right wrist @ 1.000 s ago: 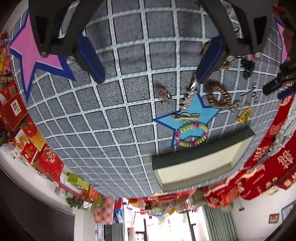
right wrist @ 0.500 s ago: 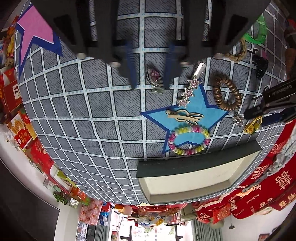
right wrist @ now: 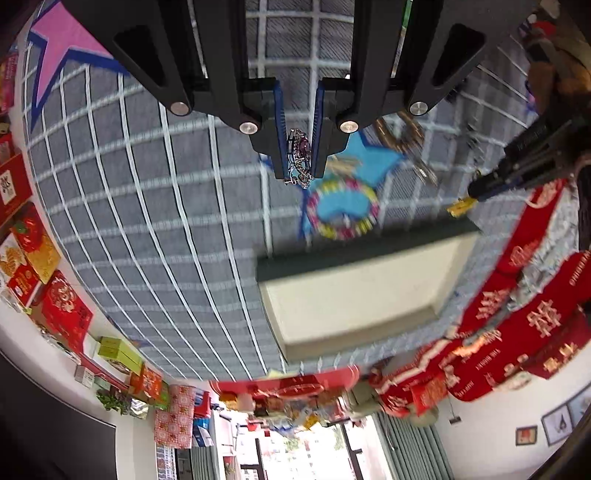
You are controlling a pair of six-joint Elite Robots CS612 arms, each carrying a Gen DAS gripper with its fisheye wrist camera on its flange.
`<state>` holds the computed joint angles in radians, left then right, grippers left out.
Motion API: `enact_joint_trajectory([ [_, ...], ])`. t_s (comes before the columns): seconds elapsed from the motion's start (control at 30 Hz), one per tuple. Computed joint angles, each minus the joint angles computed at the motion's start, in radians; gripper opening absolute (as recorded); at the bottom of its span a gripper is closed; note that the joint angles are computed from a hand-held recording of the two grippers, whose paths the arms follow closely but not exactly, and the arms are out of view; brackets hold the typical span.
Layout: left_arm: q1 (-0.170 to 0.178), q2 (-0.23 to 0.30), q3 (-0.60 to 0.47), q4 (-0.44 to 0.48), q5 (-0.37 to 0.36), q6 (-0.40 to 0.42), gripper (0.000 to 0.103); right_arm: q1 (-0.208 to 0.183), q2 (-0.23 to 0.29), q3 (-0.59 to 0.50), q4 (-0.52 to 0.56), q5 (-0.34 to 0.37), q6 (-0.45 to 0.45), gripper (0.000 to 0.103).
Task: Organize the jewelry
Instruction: 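Grasp the yellow flower hair tie with the left gripper while the right grasps the pink-gem brooch, then carry both items over the tray and open both grippers to drop them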
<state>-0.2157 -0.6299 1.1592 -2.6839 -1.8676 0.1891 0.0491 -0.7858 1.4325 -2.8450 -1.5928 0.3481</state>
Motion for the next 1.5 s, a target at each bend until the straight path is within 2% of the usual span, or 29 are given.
enact_joint_trajectory([
  [0.17, 0.006, 0.017, -0.083, 0.022, -0.038, -0.025, 0.021, -0.007, 0.026, -0.088, 0.015, 0.009, -0.045, 0.014],
  [0.33, -0.004, 0.072, -0.201, 0.027, 0.005, -0.033, 0.021, -0.016, 0.081, -0.208, 0.027, 0.037, -0.064, 0.014],
  [0.43, -0.011, 0.138, -0.328, 0.089, 0.029, -0.065, 0.021, -0.017, 0.121, -0.285, 0.055, 0.040, -0.080, 0.014],
  [0.57, -0.025, 0.215, -0.462, 0.149, 0.109, -0.081, 0.021, -0.018, 0.194, -0.418, 0.132, 0.029, -0.093, 0.013],
  [0.8, -0.037, 0.368, -0.728, 0.312, 0.167, -0.083, 0.021, -0.022, 0.322, -0.622, 0.280, 0.036, -0.092, 0.013],
  [0.97, -0.042, 0.455, -0.882, 0.418, 0.190, -0.075, 0.022, -0.028, 0.394, -0.738, 0.372, 0.044, -0.078, 0.013],
  [1.1, -0.049, 0.462, -0.884, 0.425, 0.228, -0.060, 0.022, -0.031, 0.425, -0.785, 0.415, 0.043, -0.069, 0.013],
  [1.23, -0.053, 0.459, -0.875, 0.437, 0.251, -0.069, 0.022, -0.033, 0.437, -0.798, 0.440, 0.048, -0.059, 0.014],
  [1.33, -0.057, 0.444, -0.844, 0.411, 0.278, -0.058, 0.022, -0.029, 0.434, -0.788, 0.426, 0.037, -0.058, 0.014],
  [1.37, -0.059, 0.439, -0.832, 0.402, 0.288, -0.056, 0.022, -0.029, 0.431, -0.782, 0.423, 0.037, -0.063, 0.016],
  [1.43, -0.061, 0.437, -0.827, 0.396, 0.305, -0.052, 0.022, -0.030, 0.431, -0.785, 0.429, 0.049, -0.060, 0.028],
  [1.47, -0.061, 0.431, -0.817, 0.386, 0.313, -0.052, 0.022, -0.031, 0.428, -0.782, 0.432, 0.057, -0.053, 0.047],
  [1.5, -0.061, 0.426, -0.806, 0.377, 0.314, -0.053, 0.022, -0.033, 0.422, -0.770, 0.419, 0.066, -0.042, 0.057],
])
